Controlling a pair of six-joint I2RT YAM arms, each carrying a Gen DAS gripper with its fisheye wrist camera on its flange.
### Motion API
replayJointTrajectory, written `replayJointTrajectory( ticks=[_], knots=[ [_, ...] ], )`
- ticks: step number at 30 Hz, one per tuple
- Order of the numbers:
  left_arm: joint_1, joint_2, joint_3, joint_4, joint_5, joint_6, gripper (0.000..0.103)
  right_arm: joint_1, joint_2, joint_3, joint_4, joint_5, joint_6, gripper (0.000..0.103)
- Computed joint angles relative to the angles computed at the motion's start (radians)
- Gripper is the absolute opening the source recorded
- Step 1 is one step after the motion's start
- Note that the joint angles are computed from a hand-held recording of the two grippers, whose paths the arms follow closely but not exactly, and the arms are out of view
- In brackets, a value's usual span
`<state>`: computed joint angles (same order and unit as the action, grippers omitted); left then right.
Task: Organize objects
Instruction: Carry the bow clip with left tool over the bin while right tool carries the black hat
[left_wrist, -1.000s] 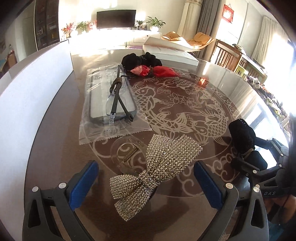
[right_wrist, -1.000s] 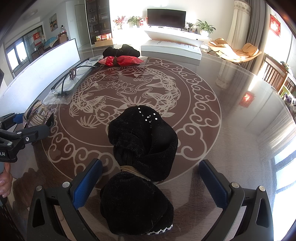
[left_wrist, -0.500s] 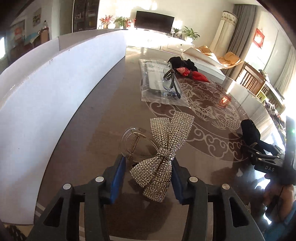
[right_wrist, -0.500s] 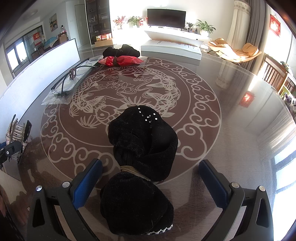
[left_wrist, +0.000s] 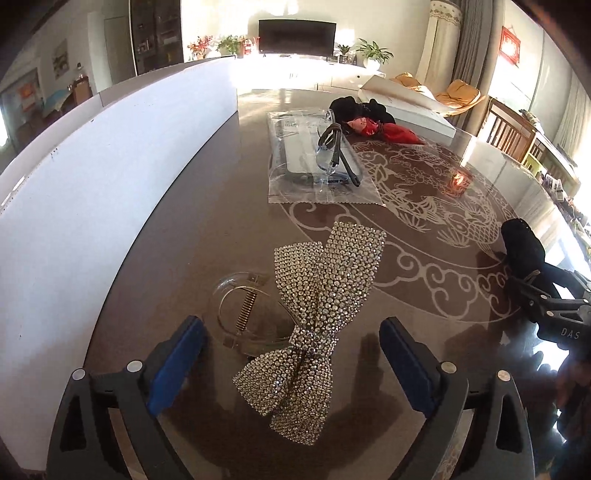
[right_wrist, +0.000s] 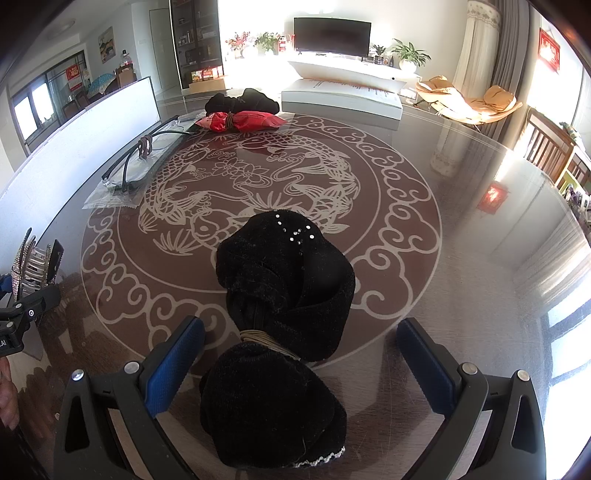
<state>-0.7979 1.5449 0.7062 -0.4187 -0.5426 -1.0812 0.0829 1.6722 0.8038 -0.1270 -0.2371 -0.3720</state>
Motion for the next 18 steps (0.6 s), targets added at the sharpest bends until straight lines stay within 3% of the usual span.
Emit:
replayJointTrajectory(
  ticks=[3, 18],
  knots=[
    [0.004, 0.023, 0.016, -0.006, 0.006, 0.021, 0.103, 0.0, 0.001, 0.0, 0.001, 0.0, 0.0, 0.103],
    [-0.005, 0.044, 0.036, -0.034, 0.002, 0.015, 0.103, 0.0, 0.001, 0.001, 0.0, 0.0, 0.0, 0.103]
  ],
)
